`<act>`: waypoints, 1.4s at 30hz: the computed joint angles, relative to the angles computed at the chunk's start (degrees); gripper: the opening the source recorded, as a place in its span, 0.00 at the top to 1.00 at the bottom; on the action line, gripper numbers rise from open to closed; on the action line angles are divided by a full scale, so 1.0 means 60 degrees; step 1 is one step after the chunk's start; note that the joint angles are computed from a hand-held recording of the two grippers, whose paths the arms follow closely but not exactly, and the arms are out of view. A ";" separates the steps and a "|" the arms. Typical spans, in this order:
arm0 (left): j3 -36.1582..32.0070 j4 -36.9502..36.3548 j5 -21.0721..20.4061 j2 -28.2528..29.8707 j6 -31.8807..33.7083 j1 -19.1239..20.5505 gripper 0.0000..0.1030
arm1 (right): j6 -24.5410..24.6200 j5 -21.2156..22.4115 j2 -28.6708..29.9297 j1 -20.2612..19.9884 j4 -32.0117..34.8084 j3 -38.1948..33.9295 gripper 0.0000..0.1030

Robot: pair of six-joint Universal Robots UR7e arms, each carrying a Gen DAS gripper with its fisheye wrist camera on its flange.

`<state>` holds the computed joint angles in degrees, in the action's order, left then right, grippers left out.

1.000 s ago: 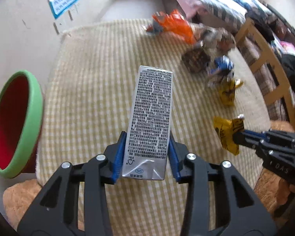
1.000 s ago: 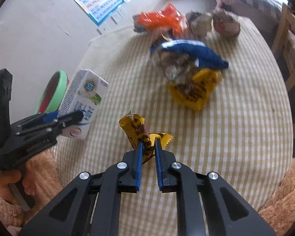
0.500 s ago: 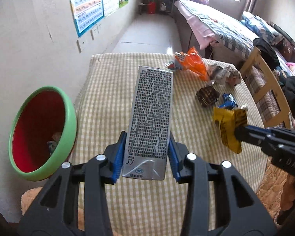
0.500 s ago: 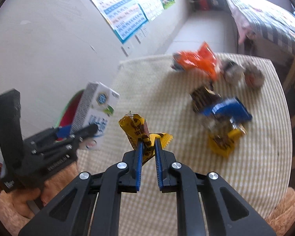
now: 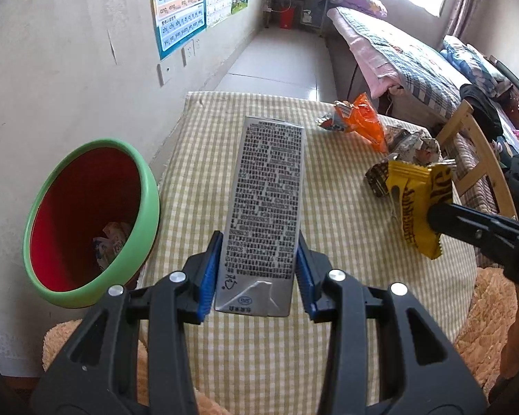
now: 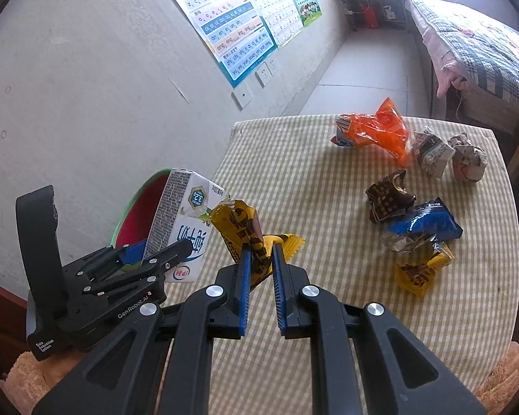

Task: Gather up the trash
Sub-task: 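Carry the milk carton and yellow wrapper over the red bin and open both grippers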

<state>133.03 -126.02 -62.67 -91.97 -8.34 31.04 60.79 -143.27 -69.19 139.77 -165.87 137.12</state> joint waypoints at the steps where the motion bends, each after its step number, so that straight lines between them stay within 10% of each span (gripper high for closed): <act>1: 0.0000 0.0011 -0.0006 -0.0012 -0.0011 0.0004 0.63 | -0.0015 0.0003 -0.0001 0.0002 -0.0011 0.0002 0.88; 22: -0.0062 0.0026 0.0080 0.0027 -0.0081 0.0147 0.63 | -0.0468 0.0260 0.0265 -0.0126 -0.0387 -0.0134 0.88; 42: -0.0755 0.0118 0.1608 -0.0691 0.0308 0.1053 0.63 | -0.2238 0.0690 0.1324 -0.0406 -0.0719 -0.1394 0.88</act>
<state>128.50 -125.32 -53.02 -96.11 -6.49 37.36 47.36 -139.13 -61.24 137.33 -170.18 128.76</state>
